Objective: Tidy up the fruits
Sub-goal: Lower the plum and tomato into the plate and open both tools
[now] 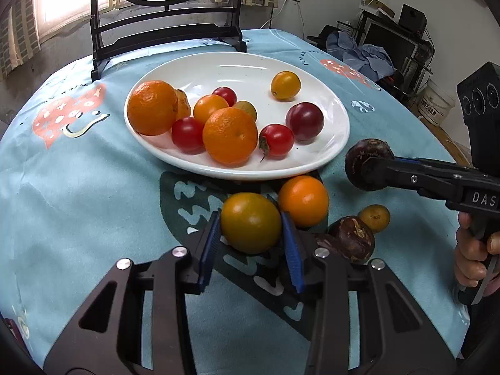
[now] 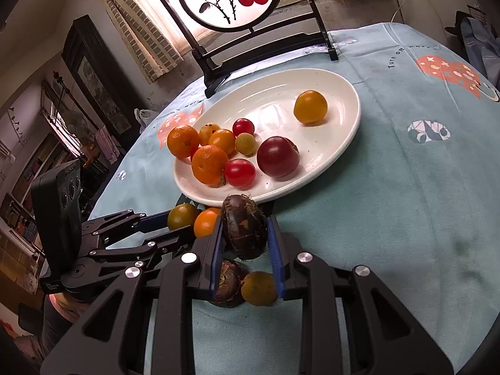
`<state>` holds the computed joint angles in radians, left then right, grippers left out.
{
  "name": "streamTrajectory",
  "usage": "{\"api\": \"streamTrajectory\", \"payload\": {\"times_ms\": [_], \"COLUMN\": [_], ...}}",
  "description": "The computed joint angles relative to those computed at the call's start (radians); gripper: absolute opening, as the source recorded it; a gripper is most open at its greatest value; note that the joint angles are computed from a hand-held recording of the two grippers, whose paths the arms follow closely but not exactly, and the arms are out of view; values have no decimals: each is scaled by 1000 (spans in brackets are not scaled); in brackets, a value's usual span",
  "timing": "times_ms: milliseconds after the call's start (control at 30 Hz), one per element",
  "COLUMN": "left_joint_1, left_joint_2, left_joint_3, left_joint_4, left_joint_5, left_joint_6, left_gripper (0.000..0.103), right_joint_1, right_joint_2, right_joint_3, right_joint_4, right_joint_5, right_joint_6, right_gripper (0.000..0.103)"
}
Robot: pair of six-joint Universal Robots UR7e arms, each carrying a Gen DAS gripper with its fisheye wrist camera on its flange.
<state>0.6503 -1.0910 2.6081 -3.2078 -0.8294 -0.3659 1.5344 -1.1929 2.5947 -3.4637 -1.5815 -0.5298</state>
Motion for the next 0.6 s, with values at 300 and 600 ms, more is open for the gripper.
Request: {"api": "streamTrajectory", "payload": {"times_ms": [300,600], "left_joint_1": [-66,23], "left_joint_2": [-58,24], "left_joint_3": [54,-113], "left_joint_4": [-67,-179], "left_joint_5": [13,57], "left_joint_6": [0,76], "left_gripper": [40,40], "right_joint_1": [-16,15], "right_joint_2": [-18,66], "right_joint_3": [18,-87], "right_joint_4": [-12,-120], "right_joint_5": [62,111], "right_joint_6": [-30,29], "right_gripper": [27,27]}}
